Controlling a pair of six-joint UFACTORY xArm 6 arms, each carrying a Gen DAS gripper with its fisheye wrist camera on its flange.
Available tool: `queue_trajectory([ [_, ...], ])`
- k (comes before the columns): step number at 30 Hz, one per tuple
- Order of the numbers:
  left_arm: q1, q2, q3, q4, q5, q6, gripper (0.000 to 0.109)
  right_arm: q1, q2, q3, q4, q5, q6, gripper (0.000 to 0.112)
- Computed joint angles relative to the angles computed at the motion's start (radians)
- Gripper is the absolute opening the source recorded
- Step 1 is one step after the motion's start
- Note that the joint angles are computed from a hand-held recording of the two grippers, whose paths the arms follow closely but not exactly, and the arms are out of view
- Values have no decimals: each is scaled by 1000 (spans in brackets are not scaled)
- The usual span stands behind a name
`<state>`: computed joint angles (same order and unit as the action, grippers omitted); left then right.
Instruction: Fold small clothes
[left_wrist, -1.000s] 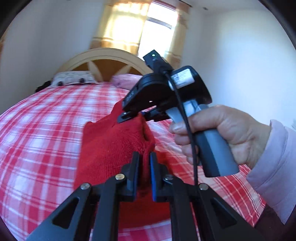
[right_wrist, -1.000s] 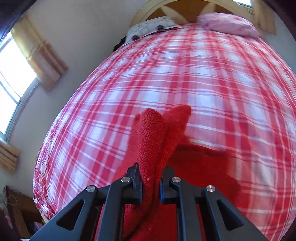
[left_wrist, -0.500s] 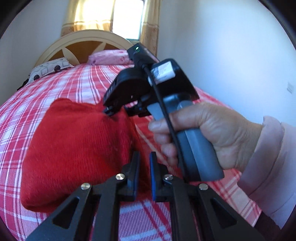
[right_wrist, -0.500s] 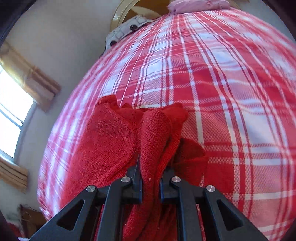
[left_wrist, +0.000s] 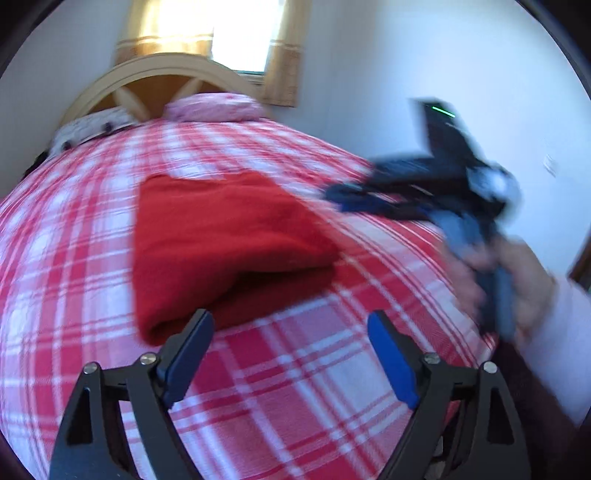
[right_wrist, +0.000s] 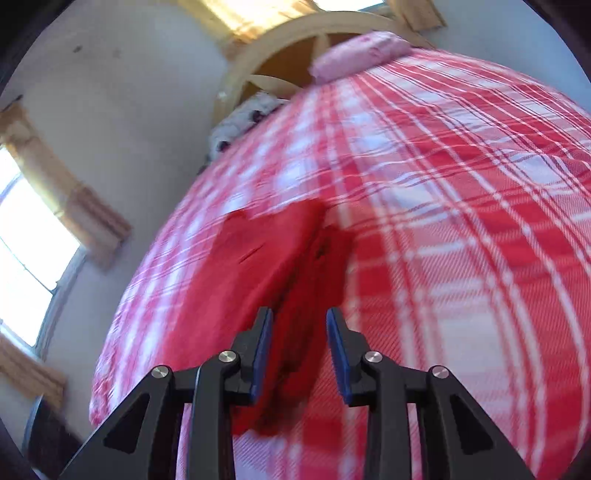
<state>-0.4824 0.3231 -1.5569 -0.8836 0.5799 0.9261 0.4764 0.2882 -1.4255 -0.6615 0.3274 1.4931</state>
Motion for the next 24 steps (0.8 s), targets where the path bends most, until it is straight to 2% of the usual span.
queue_trajectory([
  [2, 27, 32, -43, 36, 3, -87, 88, 35, 0, -9, -126, 9, 99, 42],
  [3, 39, 51, -69, 55, 7, -130, 88, 51, 16, -28, -140, 16, 91, 42],
  [6, 71, 105, -136, 111, 9, -252, 88, 78, 82, -92, -2, 58, -54, 43],
  [8, 82, 120, -149, 174, -5, -322, 88, 88, 124, -142, 75, 145, -117, 41],
  [9, 84, 123, -150, 191, -11, -339, 88, 94, 137, -159, 89, 175, -130, 36],
  [10, 88, 118, -140, 201, -19, -348, 88, 97, 146, -162, 97, 181, -134, 26],
  [11, 90, 117, -135, 215, -29, -358, 88, 100, 146, -158, 92, 189, -122, 25],
  [13, 88, 138, -161, 275, -41, -400, 88, 99, 130, -115, 100, 166, -87, 24],
  [15, 96, 172, -212, 337, -33, -456, 88, 90, 97, -37, 44, 83, 19, 24],
  [17, 110, 242, -333, 340, 43, -488, 88, 86, 72, 8, 16, 43, 58, 24],
  [19, 121, 321, -469, 348, 128, -523, 88, 91, 66, 5, 81, 58, -8, 24],
  [21, 120, 405, -614, 418, 192, -591, 88, 105, 68, -42, 165, 134, -115, 25],
  [22, 120, 441, -675, 447, 217, -618, 88, 114, 74, -83, 144, 190, -126, 26],
  [24, 121, 535, -837, 481, 282, -674, 88, 135, 71, -153, -15, 300, -72, 26],
])
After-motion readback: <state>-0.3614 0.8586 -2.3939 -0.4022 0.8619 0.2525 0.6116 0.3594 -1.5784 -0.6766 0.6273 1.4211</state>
